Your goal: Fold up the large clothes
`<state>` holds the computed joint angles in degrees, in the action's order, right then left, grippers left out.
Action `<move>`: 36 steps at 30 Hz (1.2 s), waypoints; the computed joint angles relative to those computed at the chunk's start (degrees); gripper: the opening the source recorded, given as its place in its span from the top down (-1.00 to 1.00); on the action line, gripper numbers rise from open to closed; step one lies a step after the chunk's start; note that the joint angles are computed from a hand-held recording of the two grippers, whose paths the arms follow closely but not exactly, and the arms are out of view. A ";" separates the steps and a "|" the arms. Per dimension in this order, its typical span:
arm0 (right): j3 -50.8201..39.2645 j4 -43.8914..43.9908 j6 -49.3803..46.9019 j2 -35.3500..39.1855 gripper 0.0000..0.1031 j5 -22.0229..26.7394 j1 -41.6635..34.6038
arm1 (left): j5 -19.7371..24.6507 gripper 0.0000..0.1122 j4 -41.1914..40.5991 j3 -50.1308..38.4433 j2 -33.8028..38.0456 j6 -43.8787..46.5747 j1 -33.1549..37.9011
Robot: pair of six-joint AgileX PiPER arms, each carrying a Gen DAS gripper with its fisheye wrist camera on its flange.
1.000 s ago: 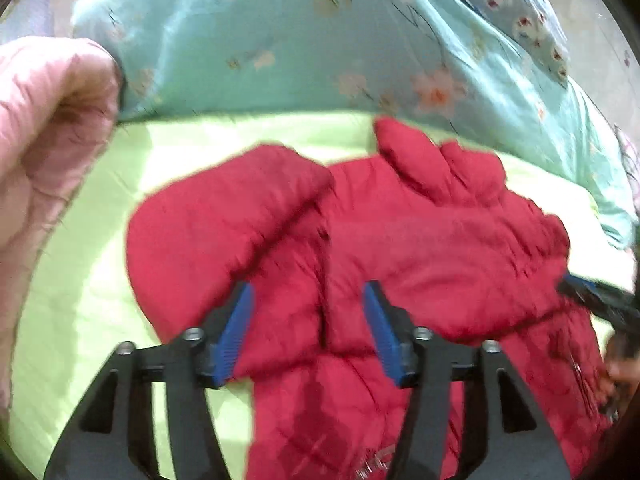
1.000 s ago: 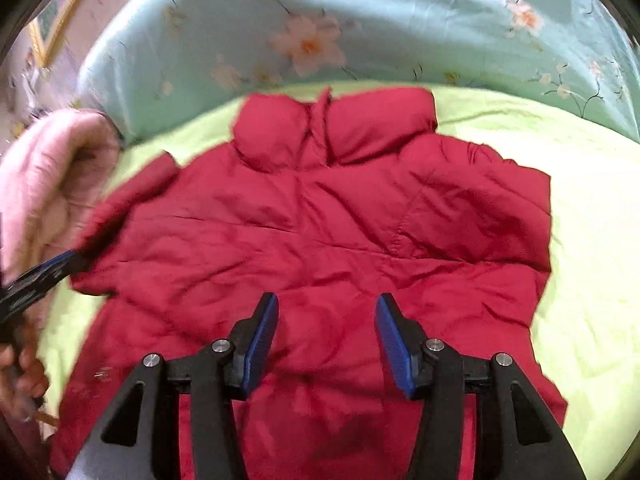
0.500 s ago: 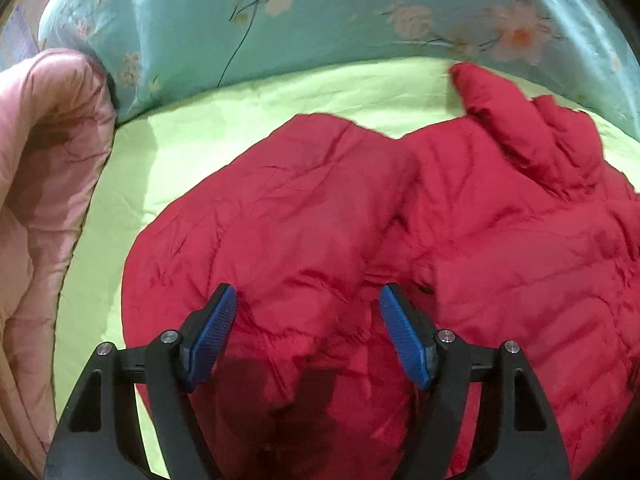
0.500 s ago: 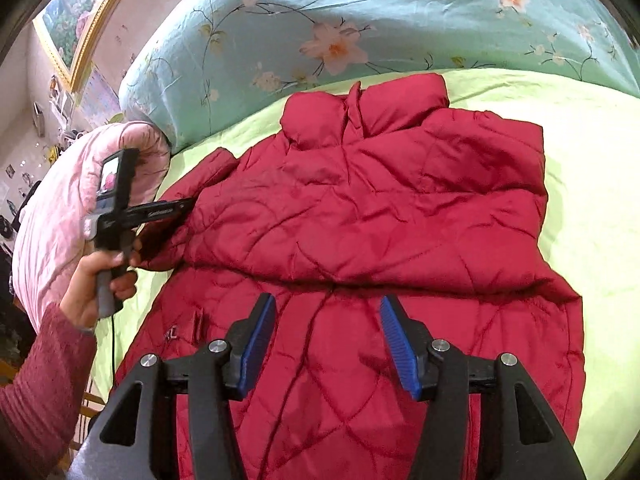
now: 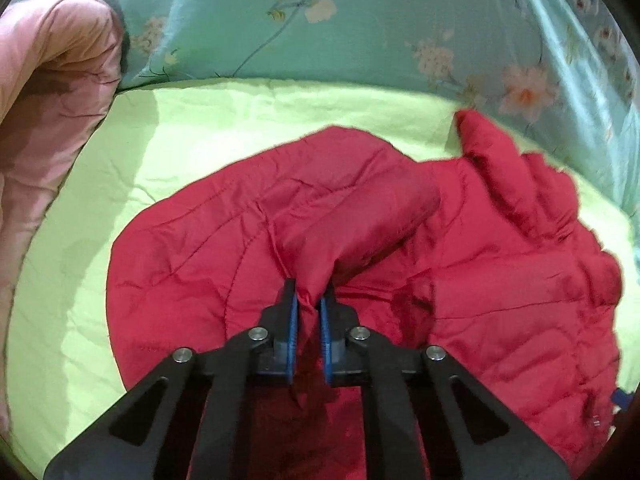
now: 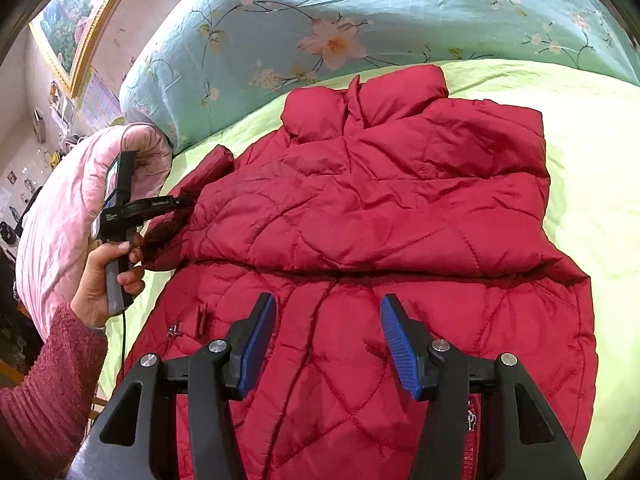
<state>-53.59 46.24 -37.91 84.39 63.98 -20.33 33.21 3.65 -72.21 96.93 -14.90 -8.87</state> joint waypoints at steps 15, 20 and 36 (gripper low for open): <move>-0.08 1.45 0.11 -0.80 -0.10 0.40 -1.78 | -5.83 0.89 -20.04 6.92 -16.29 10.95 -1.52; -0.28 1.93 -0.23 -0.07 -0.10 1.64 -5.64 | -6.52 0.89 -16.89 5.21 -18.02 7.72 -9.07; -5.70 -0.16 0.18 3.76 -0.11 4.47 -18.88 | -14.10 0.89 -8.36 0.02 -5.94 -4.48 -29.42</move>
<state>-59.28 46.08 -37.73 88.15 68.45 -39.21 19.11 -4.70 -72.19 90.99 -19.38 -38.29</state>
